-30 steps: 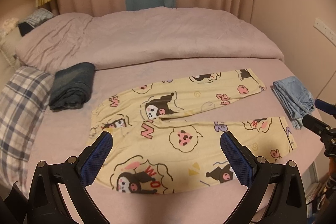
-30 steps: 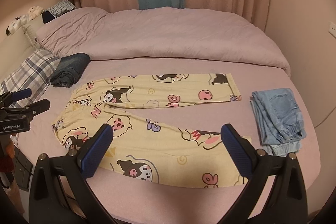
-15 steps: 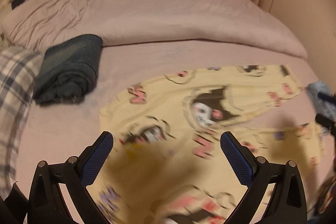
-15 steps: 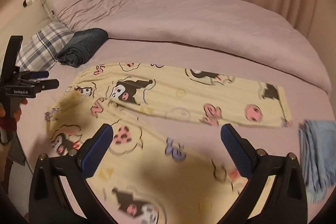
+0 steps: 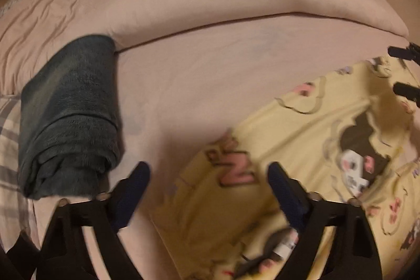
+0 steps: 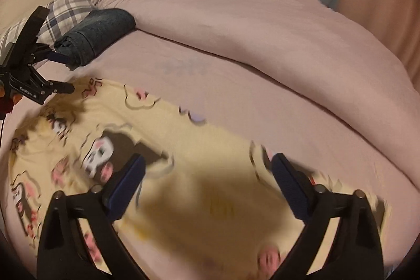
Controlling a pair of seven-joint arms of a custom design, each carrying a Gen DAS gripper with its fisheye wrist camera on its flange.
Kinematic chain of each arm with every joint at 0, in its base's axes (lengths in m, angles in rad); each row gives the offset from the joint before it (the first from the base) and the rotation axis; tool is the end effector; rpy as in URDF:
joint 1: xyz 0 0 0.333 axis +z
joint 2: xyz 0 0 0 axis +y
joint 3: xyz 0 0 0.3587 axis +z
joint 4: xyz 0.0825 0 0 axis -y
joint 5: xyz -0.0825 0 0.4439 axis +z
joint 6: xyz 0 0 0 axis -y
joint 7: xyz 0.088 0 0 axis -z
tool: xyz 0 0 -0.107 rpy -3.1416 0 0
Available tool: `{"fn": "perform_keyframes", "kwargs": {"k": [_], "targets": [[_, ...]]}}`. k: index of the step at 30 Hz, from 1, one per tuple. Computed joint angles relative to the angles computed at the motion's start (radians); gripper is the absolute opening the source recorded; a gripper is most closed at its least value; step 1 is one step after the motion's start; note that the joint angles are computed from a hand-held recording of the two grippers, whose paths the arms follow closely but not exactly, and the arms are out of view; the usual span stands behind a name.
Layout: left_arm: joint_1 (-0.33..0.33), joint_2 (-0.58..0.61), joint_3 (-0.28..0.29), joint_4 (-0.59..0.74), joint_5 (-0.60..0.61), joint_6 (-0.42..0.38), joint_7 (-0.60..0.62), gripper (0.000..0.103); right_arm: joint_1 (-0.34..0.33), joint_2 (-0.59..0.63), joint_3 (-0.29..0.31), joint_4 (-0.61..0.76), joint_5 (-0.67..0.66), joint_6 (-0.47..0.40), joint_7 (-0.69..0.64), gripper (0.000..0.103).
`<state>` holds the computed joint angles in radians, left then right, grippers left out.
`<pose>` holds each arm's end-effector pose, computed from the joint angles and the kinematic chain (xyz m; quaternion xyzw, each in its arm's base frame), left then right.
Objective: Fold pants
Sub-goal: 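Grasp the pants cuff with the left tool while the right tool grasps the other cuff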
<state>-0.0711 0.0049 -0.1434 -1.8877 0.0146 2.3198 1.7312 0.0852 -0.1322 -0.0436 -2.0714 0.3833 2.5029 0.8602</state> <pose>0.6409 -0.1392 0.5683 -0.5471 0.8097 -0.1498 0.1501 0.6094 0.0216 0.5726 -0.8186 0.4815 -0.1781 0.2577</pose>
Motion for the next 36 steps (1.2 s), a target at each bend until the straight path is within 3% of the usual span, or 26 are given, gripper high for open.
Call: {"fn": "perform_keyframes", "kwargs": {"k": [4, 7, 9, 10, 11, 12, 13, 15, 21, 23, 25, 28, 30, 31, 32, 33, 34, 35, 36], "targets": [[0.022, 0.046, 0.008, 0.037, -0.125, -0.057, 0.075, 0.073, 0.023, 0.122, 0.013, 0.128, 0.079, -0.065, -0.071, 0.079], [0.031, 0.054, 0.004, 0.029, -0.139, -0.089, 0.122, 0.061, 0.027, 0.208, 0.031, 0.223, 0.098, -0.155, -0.094, 0.073], [0.037, 0.027, 0.004, -0.01, -0.172, -0.048, 0.178, 0.053, 0.031, 0.252, 0.037, 0.265, 0.044, -0.193, -0.071, 0.051], [0.039, 0.019, 0.006, -0.02, -0.19, -0.041, 0.193, 0.038, 0.034, 0.266, 0.039, 0.274, 0.009, -0.203, -0.067, 0.043], [0.039, 0.011, 0.008, -0.029, -0.196, -0.032, 0.198, 0.023, 0.038, 0.271, 0.04, 0.273, -0.023, -0.201, -0.059, 0.022], [0.041, -0.001, 0.011, -0.041, -0.212, -0.026, 0.209, 0.018, 0.042, 0.272, 0.041, 0.268, -0.051, -0.2, -0.056, 0.012], [0.041, -0.01, 0.014, -0.051, -0.228, -0.023, 0.22, 0.009, 0.038, 0.268, 0.045, 0.261, -0.041, -0.196, -0.072, 0.009], [0.039, -0.038, 0.019, -0.08, -0.234, 0.002, 0.235, 0.006, 0.033, 0.248, 0.05, 0.242, -0.013, -0.19, -0.103, 0.002], [0.027, -0.134, 0.06, -0.164, -0.344, 0.086, 0.298, 0.003, 0.024, 0.196, 0.047, 0.213, 0.098, -0.126, -0.179, 0.001], [0.033, -0.13, 0.056, -0.185, -0.285, 0.122, 0.233, 0.004, 0.022, 0.198, 0.045, 0.204, 0.128, -0.088, -0.181, 0.001], [0.046, -0.095, 0.048, -0.17, -0.189, 0.086, 0.106, 0.004, 0.036, 0.223, 0.04, 0.191, 0.028, -0.012, -0.085, 0.002], [0.044, -0.103, 0.044, -0.189, -0.137, 0.113, 0.058, 0.004, 0.062, 0.279, 0.029, 0.201, -0.149, 0.01, 0.08, 0.0], [0.043, -0.123, 0.045, -0.195, -0.107, 0.117, 0.027, 0.004, 0.054, 0.268, 0.037, 0.197, -0.113, 0.041, 0.108, 0.003], [0.041, -0.135, 0.045, -0.197, -0.097, 0.112, 0.018, 0.004, 0.048, 0.263, 0.041, 0.204, -0.085, 0.039, 0.116, 0.007], [0.041, -0.149, 0.046, -0.202, -0.08, 0.115, 0.006, 0.004, 0.039, 0.249, 0.042, 0.204, -0.054, 0.048, 0.108, 0.02], [0.038, -0.16, 0.044, -0.198, -0.066, 0.113, -0.007, 0.004, 0.03, 0.23, 0.043, 0.198, -0.028, 0.057, 0.086, 0.041], [0.034, -0.155, 0.059, -0.192, -0.091, 0.12, 0.022, 0.005, 0.024, 0.216, 0.041, 0.196, -0.013, 0.046, 0.07, 0.055], [0.027, -0.176, 0.07, -0.204, -0.132, 0.122, 0.054, 0.008, 0.015, 0.204, 0.037, 0.203, 0.0, 0.005, 0.051, 0.074], [0.023, -0.181, 0.069, -0.202, -0.135, 0.121, 0.056, 0.011, 0.005, 0.188, 0.033, 0.202, 0.022, -0.031, 0.016, 0.072]]}}
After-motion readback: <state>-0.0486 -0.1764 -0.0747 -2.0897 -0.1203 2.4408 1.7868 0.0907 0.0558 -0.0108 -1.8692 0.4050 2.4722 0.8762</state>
